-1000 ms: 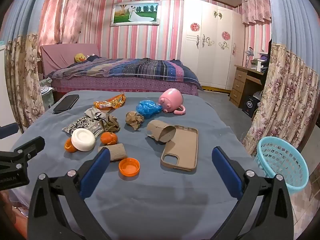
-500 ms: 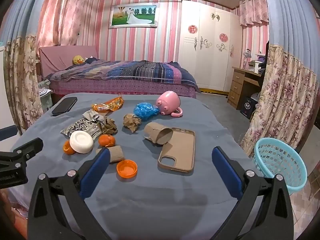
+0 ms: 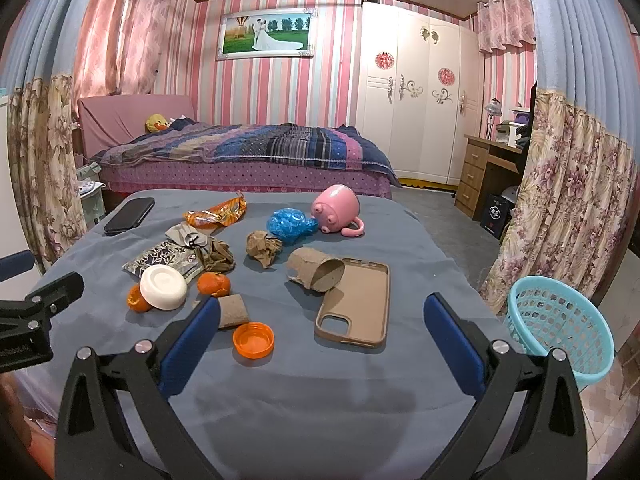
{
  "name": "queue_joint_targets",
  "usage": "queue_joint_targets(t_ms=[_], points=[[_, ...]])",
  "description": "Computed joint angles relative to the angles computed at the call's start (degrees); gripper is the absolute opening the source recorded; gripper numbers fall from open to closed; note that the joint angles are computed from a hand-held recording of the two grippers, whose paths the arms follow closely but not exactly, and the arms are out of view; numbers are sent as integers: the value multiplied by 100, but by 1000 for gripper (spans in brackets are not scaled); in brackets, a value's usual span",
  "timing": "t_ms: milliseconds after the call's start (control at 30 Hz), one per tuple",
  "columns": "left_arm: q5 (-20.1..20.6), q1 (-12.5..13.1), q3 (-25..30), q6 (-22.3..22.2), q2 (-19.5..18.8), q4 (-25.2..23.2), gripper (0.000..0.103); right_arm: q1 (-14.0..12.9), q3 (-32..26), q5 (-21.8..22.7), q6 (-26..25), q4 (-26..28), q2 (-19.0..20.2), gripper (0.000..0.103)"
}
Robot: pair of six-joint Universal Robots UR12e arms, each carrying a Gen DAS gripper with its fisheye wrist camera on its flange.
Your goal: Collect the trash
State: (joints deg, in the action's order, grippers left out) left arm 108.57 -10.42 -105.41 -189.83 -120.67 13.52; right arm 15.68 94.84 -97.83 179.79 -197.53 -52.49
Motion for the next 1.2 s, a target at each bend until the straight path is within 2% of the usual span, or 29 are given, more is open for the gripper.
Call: queue_joint_targets(t_ms=[1200], points=[[23,10,-5,-19,-4,49,98,-23,59,-67,-16,11,-44,99]])
